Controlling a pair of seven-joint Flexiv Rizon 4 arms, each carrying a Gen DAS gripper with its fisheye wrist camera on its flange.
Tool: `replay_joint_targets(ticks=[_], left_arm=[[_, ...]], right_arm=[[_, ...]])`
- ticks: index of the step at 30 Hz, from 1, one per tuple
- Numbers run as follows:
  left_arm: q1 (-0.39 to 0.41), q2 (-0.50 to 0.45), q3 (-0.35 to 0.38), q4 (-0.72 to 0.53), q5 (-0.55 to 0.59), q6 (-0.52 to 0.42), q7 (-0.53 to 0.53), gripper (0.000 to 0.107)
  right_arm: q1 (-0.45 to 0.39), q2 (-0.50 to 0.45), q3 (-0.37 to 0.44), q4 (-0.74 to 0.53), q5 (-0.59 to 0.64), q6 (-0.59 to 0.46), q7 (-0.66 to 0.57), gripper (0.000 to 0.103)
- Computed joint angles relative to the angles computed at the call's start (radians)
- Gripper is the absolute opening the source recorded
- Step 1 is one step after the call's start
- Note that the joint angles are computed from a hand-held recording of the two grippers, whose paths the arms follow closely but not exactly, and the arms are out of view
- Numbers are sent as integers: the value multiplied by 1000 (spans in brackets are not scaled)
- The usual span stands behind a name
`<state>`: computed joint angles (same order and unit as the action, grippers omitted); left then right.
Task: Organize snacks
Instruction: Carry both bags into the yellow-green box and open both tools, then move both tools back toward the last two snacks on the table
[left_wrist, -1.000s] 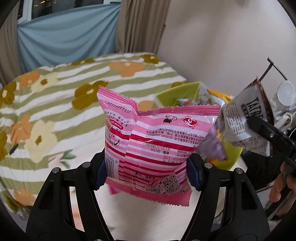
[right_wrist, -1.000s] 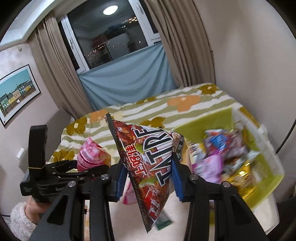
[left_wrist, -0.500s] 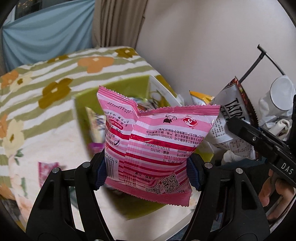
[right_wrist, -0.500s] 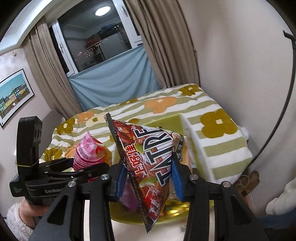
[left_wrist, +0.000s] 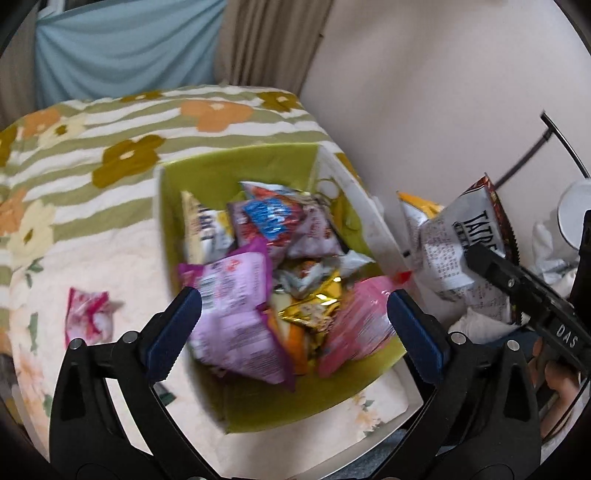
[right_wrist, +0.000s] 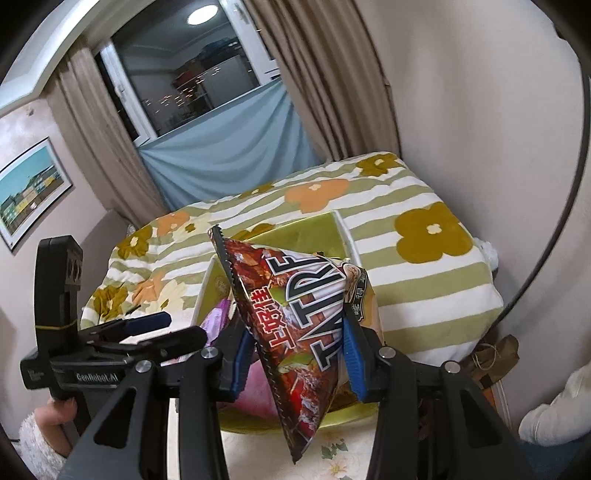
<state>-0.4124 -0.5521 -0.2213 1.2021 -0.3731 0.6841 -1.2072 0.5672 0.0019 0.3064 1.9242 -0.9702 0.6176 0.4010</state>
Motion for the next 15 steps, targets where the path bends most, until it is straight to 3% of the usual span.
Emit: replay_joint_targets(ticks=[12,13,15], left_arm=[[38,59,42,79,40,54,-75,100],[39,63,45,82,47,55,-79,100],[43,73,52,96,59,60,-86,100]], right_arm=[[-16,-86,-52,-56,-42,123,-104,44],[-17,-95,-58,-60,-35,140,-107,47],[-14,-108,-67,-65,-28,164,-102,66]])
